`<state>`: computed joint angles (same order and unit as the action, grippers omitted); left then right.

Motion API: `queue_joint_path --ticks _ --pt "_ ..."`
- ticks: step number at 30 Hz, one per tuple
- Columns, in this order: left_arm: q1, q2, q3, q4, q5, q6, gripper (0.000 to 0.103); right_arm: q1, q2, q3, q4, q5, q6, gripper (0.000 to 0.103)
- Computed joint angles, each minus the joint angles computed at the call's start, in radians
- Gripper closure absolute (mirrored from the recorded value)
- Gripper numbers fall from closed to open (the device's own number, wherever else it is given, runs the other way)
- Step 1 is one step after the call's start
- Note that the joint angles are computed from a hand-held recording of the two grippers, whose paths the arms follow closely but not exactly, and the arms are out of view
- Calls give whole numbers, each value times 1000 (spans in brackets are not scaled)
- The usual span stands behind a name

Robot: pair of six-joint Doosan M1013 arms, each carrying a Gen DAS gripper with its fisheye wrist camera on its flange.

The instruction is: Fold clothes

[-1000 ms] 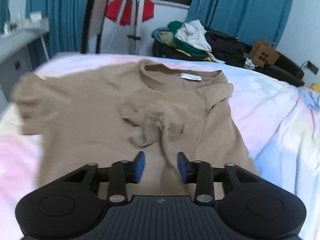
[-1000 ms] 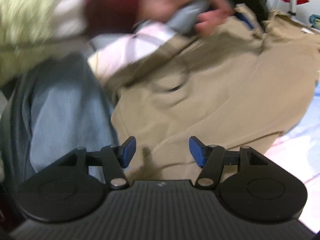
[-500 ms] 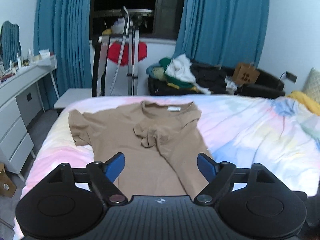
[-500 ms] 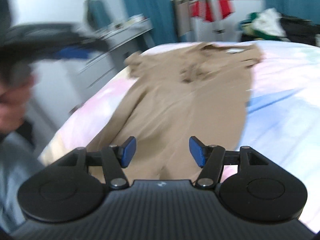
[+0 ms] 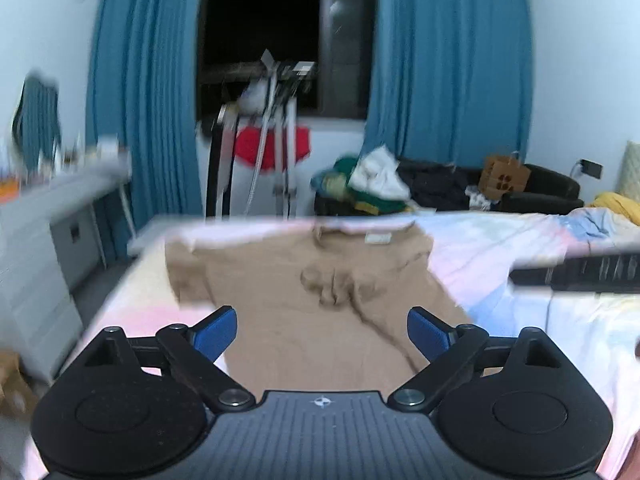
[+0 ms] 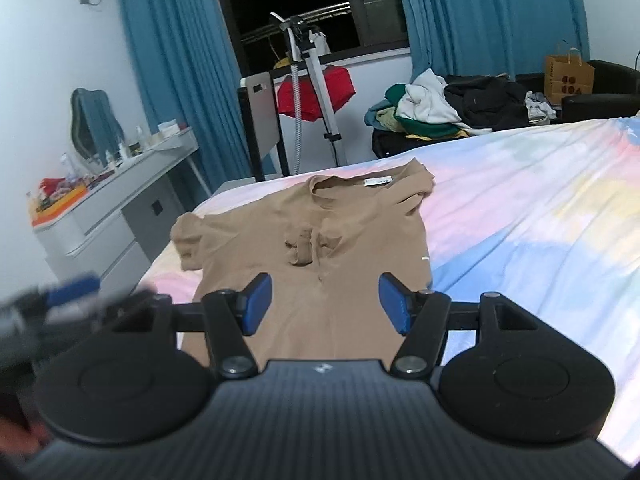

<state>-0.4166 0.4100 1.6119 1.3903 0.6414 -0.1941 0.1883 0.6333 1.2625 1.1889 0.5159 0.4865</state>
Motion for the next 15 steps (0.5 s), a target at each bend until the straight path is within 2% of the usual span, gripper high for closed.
queue_joint_path --ticks 1,2,3,7,10,13,15 --pt "14 0 2 -45 -27 -13 9 2 8 -11 12 -2 8 30" --pt "28 -1 4 -82 -44 -39 8 0 20 -22 43 6 -3 16" --pt "42 -1 6 -121 -61 -62 7 -2 34 -33 80 19 -22 14" --pt "102 5 3 -261 -115 -134 6 -14 83 -62 83 58 -21 15" --pt "152 27 -15 -334 -149 -180 6 -19 108 -67 26 35 35 15" --pt "221 72 -75 -567 -203 -86 6 -29 129 -89 -32 62 127 15" --pt "262 108 -112 -630 -235 -81 7 -35 140 -104 -42 74 164 15"
